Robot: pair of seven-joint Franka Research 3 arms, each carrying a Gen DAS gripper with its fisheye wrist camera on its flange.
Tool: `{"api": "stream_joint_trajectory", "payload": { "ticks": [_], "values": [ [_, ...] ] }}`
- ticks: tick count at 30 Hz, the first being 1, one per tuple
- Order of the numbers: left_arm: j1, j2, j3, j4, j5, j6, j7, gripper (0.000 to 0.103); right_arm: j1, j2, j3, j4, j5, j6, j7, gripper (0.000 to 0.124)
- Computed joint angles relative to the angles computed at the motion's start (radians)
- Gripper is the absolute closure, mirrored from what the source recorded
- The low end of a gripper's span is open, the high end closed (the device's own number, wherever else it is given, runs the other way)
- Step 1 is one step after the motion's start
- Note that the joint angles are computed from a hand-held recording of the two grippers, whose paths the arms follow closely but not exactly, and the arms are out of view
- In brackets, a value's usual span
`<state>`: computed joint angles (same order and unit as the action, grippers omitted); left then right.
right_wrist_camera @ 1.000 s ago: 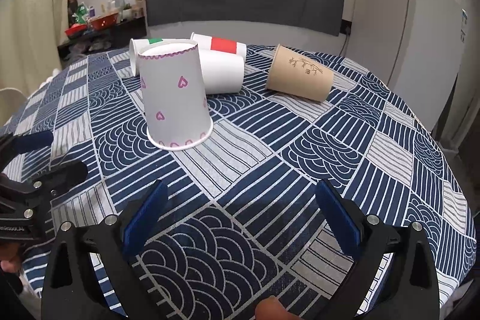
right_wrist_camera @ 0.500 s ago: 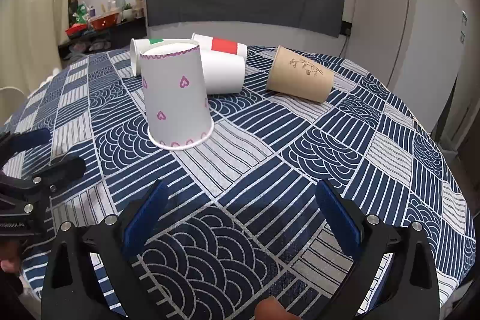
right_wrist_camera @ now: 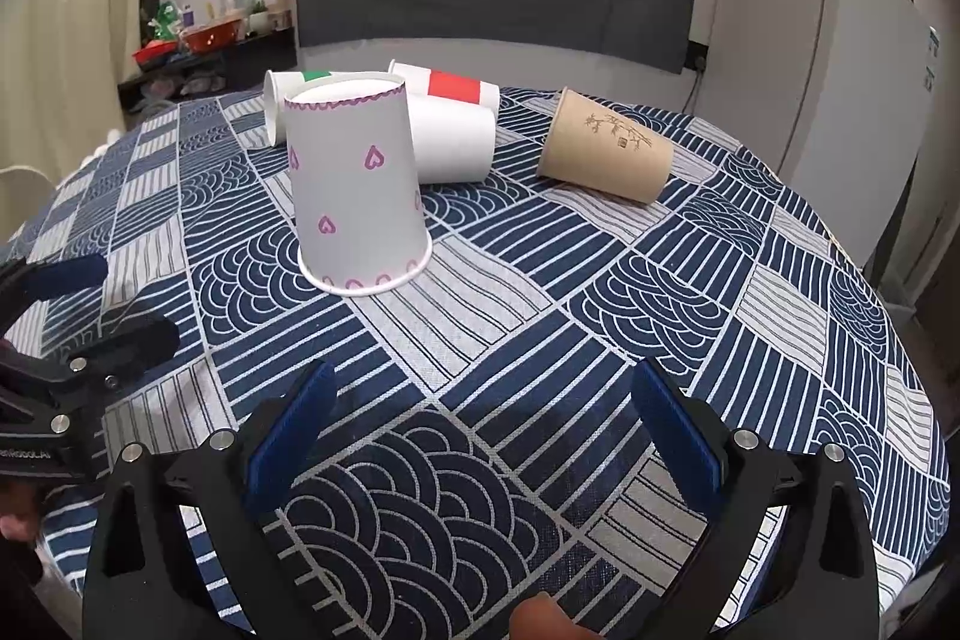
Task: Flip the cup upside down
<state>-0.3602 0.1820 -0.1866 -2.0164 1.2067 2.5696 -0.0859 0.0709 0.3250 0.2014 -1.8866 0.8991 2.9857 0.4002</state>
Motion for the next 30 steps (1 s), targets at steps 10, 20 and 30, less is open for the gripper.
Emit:
{"api": "stream_joint_trajectory", "payload": {
  "ticks": [10, 20, 30],
  "values": [
    [-0.003, 0.003, 0.001, 0.005, -0.011, -0.010, 0.007, 0.006, -0.008, 0.000, 0.011, -0.001, 0.019, 0.010, -0.012, 0.030],
    [0.004, 0.007, -0.002, 0.006, -0.025, 0.008, 0.031, 0.006, -0.004, -0.003, 0.013, -0.006, 0.047, 0.030, -0.043, 0.030],
    [0.003, -0.006, 0.005, -0.009, 0.003, 0.018, -0.023, 0.006, -0.008, -0.005, 0.024, -0.013, 0.045, 0.049, -0.057, 0.030]
  ]
}}
